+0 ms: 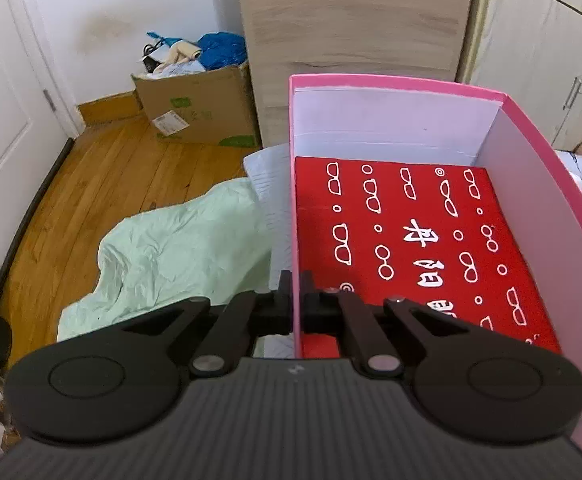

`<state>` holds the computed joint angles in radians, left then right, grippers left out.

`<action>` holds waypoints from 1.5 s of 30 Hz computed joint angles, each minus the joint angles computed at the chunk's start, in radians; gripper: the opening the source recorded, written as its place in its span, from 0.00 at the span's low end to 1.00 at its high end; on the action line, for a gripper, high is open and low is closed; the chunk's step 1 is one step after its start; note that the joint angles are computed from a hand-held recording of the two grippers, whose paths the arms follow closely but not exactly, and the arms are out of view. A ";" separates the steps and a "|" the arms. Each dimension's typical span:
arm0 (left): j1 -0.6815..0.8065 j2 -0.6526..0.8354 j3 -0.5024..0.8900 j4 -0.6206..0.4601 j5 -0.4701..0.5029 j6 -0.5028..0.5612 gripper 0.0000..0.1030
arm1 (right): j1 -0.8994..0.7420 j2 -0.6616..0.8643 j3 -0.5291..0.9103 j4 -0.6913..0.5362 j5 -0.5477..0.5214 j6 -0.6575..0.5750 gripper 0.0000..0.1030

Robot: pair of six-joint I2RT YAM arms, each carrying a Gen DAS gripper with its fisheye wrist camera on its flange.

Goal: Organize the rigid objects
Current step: 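Grasp the white square charger with the right gripper and lift it, then carry the charger into the pink box and open the right gripper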

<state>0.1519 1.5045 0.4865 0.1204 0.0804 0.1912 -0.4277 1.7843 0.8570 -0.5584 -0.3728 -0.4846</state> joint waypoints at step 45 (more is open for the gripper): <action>-0.110 -0.006 0.047 -0.126 -0.012 -0.092 0.03 | 0.540 0.024 0.137 -0.007 -0.155 0.473 0.56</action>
